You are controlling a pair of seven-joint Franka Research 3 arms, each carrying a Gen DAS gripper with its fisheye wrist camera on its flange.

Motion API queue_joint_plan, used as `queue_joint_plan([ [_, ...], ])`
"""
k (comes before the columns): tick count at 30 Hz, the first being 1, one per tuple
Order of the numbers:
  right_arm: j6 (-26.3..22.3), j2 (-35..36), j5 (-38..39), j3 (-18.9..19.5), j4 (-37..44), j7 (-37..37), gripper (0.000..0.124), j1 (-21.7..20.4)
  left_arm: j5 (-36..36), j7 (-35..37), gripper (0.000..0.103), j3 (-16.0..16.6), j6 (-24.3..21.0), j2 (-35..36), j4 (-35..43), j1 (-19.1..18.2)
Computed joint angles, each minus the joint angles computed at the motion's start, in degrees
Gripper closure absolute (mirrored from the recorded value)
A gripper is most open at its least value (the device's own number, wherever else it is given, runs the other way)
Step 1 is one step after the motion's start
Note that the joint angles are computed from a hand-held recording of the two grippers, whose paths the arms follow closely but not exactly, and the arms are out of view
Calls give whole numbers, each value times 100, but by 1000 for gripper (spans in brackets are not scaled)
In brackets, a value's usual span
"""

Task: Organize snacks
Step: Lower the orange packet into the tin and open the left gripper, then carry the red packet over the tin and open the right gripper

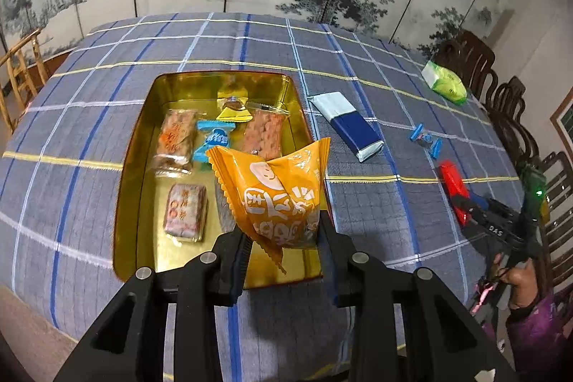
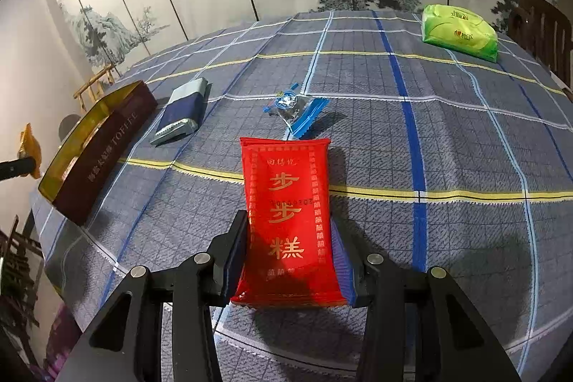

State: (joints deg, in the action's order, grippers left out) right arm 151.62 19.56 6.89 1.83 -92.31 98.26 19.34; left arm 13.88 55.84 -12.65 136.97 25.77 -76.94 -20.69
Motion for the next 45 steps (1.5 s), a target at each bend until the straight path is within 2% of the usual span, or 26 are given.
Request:
queue_joint_plan([
  [11,25,-30,112,30,-39,-107,79,-32,289,475,72,166,-816,833,1198,-276],
  [27,31,-36,133,28,-51,-118,79,-33,385,615,67,279,-1139,1126,1647,-434],
  [29,25,-33,125,24,-42,-112,79,-28,414,545,60,304,-1183,1120,1668,-456],
  [31,28,-37,136,28,-49,-119,79,-35,464,375,56,332,-1091,975,1468,-468],
  [37,-86,-43,411,105,-12,-162,79,-128,1167,-459,47,450,-245,50,152,-600],
  [40,-94,-129,572,150,-74,-192,79,-161,1494,-876,44,399,137,-374,-418,-584],
  [45,-72,-287,703,212,-132,-271,79,-134,1633,-1198,43,218,431,-778,-939,-443],
])
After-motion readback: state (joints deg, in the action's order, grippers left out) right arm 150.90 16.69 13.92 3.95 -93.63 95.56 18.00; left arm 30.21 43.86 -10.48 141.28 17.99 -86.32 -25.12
